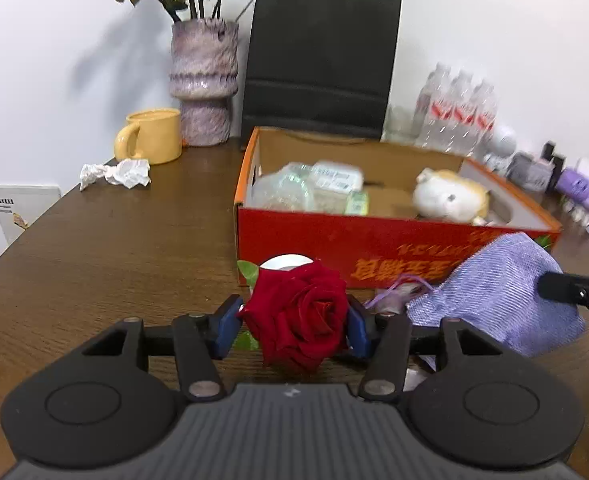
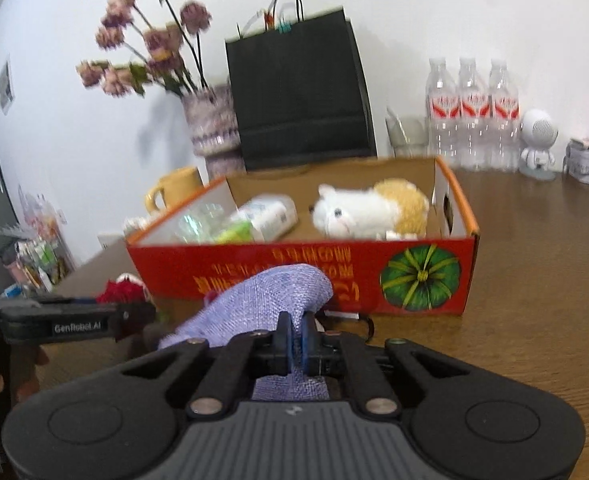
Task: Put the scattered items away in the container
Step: 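Place the rose and purple pouch into the box and open both tools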
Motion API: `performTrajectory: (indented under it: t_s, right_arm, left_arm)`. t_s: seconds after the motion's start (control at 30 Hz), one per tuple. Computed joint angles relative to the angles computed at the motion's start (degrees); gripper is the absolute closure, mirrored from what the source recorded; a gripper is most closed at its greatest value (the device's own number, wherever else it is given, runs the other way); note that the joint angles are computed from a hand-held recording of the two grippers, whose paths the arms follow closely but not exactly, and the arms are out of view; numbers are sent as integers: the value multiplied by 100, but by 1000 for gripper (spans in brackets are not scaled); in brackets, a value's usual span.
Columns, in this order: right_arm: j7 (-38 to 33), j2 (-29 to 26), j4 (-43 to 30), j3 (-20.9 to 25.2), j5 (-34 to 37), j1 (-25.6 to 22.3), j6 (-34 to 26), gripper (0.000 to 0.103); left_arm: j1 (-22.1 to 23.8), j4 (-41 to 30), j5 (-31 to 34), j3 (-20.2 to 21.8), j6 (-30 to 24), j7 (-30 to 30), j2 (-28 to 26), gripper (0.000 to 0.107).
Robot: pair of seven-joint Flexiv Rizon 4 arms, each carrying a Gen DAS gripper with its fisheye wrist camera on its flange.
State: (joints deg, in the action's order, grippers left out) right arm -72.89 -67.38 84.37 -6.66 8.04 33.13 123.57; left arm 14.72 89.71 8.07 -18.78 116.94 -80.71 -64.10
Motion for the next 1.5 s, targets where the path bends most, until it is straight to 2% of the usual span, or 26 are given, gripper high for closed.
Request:
performTrajectory:
  t_s: [0.2,0.33,0.47,0.57,0.63,0.7,0.9,0.97,1.1,1.23,1.33,1.4,1.43,1.47,1.5]
  right_arm:
    - [-288,310,329,-44,214,89,524,100]
    - [-529,533,342,-8,301,29,753,100]
    - [-777,646,-65,-172,544,34,521,100]
    - [-820,636,-563,-380,606,31,-213,100]
    - [-728,511,-974,-761,664,157,-947,100]
    - [-480,386,-1328,-937,438,122,-1730,100]
    - [60,-105,-2420,-697,-524,-335,-3714,99]
    - [182,-265,-2752,-576,-770,-456,-4232,99]
    - [316,-501,-3186,-268,-1124,-681,-4760,99]
    - [418,-619,-3386,11,-1408,-850,-5017,99]
    - [514,-616,-3365,166,-1598,-934,-5052,95]
    - [591,-584,-3325,264,-1710,-995,-5035,86]
    - [637,-552,-3277,314,-1754,-1027,-4985,84]
    - [678,-504,-3196,355,-1798,-1057,-4906,76]
    - [739,-418,-3045,363,-1837,-1070,-4772,61]
  left_arm:
    - [387,361,630,-330,411,-163,288,52]
    - [577,205,991,-633,226,-256,448,52]
    - [797,-337,1095,-1295,-613,-60,403,52]
    - [576,-991,639,-1446,-1585,317,301,52]
    - [359,-1454,284,-1425,-2312,547,205,52]
    - [71,-1977,-48,-1295,-2999,733,54,52]
    - [-898,-3773,-724,-493,-4856,1092,-622,52]
    - [-1235,-4487,-861,-45,-5443,994,-923,52]
    - [-1632,-5412,-1060,609,-6031,849,-1374,52]
    - [-1777,-5810,-1348,949,-6270,811,-1592,49]
    - [-1845,-5763,-1533,1141,-6139,798,-1578,41]
    - [-1822,-5452,-1686,1139,-5892,904,-1427,27]
    - [-1796,-5244,-1769,1098,-5716,993,-1327,26]
    - [-1762,-5024,-1858,1033,-5522,1105,-1219,23]
    - [-1712,-4726,-1945,950,-5267,1215,-1073,19]
